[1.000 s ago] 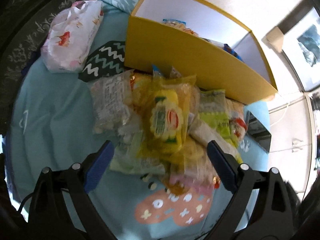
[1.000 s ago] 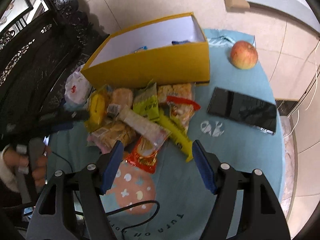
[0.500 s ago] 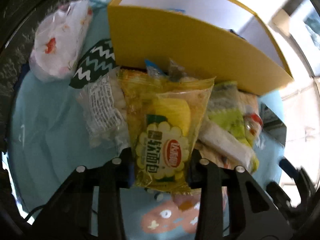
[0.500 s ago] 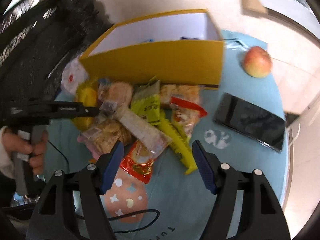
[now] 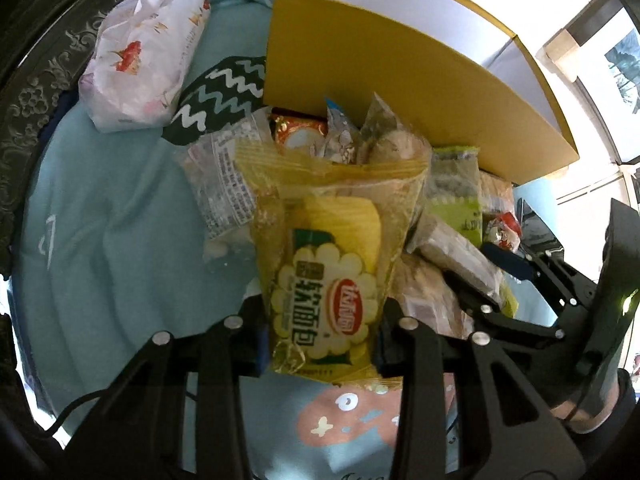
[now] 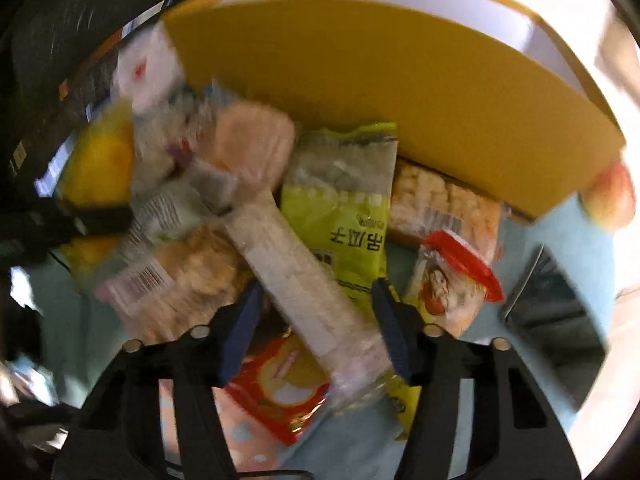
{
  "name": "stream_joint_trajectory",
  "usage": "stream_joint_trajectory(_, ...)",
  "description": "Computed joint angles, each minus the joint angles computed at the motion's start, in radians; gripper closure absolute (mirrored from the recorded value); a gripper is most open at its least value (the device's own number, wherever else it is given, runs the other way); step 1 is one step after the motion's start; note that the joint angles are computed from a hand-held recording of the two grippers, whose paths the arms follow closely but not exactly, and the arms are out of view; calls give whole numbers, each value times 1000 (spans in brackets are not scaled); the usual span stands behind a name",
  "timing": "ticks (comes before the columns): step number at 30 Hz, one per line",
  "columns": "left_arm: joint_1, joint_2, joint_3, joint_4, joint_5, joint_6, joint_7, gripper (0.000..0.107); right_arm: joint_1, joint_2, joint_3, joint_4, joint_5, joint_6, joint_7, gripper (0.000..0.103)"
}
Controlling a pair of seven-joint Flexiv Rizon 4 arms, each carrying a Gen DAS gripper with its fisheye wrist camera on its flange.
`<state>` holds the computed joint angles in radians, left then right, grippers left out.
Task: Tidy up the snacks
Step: 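Grasp the yellow bread bag with the left gripper while the right grasps a clear snack stick, then carry both snacks into the yellow box and release them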
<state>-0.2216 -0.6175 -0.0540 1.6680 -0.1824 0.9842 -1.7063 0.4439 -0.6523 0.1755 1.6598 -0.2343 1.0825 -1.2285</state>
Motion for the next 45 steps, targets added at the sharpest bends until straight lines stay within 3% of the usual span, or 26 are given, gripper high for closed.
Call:
stream_joint_trajectory(4,-1,9,-7,7,-5,6,2,70,-7,16,14,-15,23,-50,-9,75)
stream_joint_trajectory(11,7,64,-14,59,-15,55,24,70,-144,129,131,50,277,29,-28,75)
stream_joint_trajectory(22,-11,114,-28,79,-20,85,53,70,-183,221,163,82,454,123,-85,75)
stream_joint_trajectory(32,-33,43,-40,-129,-19,130,74,70,-176,201,91,11,381,278,-36,75)
stream_joint_trajectory(35,-59,3,-11,-214,7,127,45,70,-171,177,62,-12,335,309,-4,75)
stream_joint_trajectory(41,-67,-133,-3,-427,4,57,17,70,-120,112,-38,-58,182,337,106,75)
stream_joint_trajectory(43,-69,-211,2,-537,-6,3,-13,69,-79,67,-106,-93,107,335,155,75)
stream_joint_trajectory(44,-77,-245,16,-590,1,-23,-36,66,-77,54,-118,-97,85,341,166,74)
stream_joint_trajectory(45,-87,-281,36,-649,13,-57,-66,50,-62,32,-145,-109,55,345,186,73)
